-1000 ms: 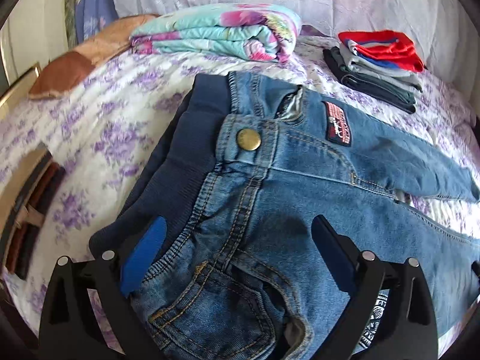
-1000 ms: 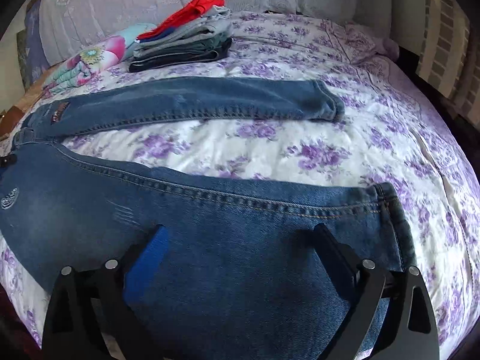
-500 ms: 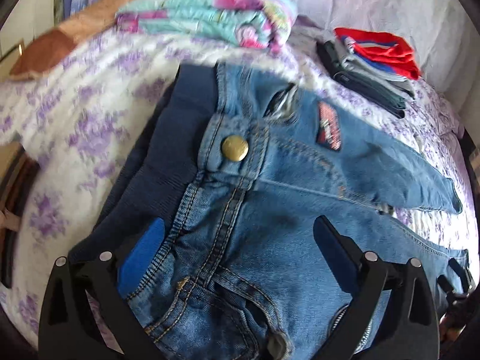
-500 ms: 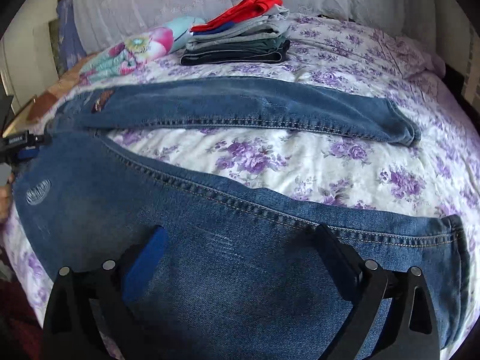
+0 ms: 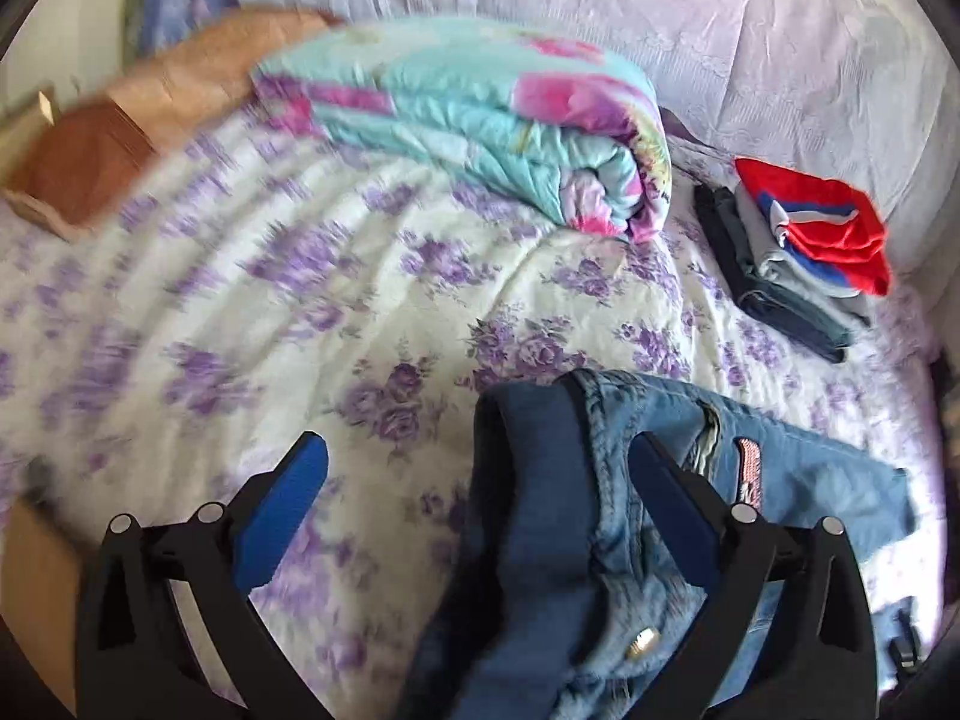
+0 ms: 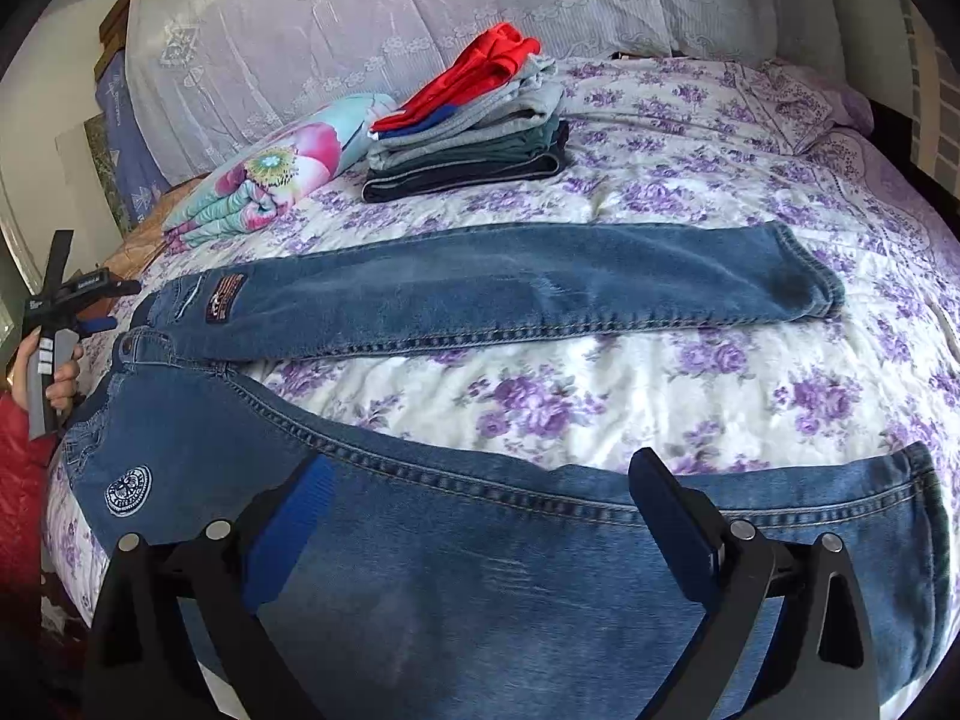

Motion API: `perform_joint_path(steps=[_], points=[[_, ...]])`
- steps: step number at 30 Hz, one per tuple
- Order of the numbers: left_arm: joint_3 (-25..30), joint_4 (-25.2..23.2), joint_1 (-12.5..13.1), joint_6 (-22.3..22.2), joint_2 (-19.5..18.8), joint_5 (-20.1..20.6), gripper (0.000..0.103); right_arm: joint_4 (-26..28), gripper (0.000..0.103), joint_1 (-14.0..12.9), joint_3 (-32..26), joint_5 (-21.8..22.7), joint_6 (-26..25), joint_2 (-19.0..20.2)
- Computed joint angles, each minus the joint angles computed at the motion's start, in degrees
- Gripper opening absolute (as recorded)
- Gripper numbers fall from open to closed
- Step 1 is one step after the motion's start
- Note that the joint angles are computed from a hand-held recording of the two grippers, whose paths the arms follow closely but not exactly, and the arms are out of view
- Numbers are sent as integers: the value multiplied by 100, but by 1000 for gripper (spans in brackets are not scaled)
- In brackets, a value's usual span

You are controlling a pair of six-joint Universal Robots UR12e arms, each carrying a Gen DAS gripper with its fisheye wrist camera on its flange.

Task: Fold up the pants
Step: 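Grasp the dark ribbed waistband with the left tool and lift it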

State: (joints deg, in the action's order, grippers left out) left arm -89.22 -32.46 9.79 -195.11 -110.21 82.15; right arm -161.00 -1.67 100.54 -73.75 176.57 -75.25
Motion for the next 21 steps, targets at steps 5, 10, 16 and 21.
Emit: perform_joint_path(steps=[5, 10, 16, 21], points=[[236, -223, 24, 389, -262, -237, 97, 15, 99, 161, -80, -151, 93, 83], [166, 123, -72, 822, -353, -207, 78, 169, 99, 322, -293, -246, 29, 204], [-23, 750, -291, 1342, -296, 386, 59, 450, 99, 457, -688, -303, -48, 426], [-80, 992, -322, 1394, -277, 517, 57, 629, 99, 549, -1099, -374, -273, 634]])
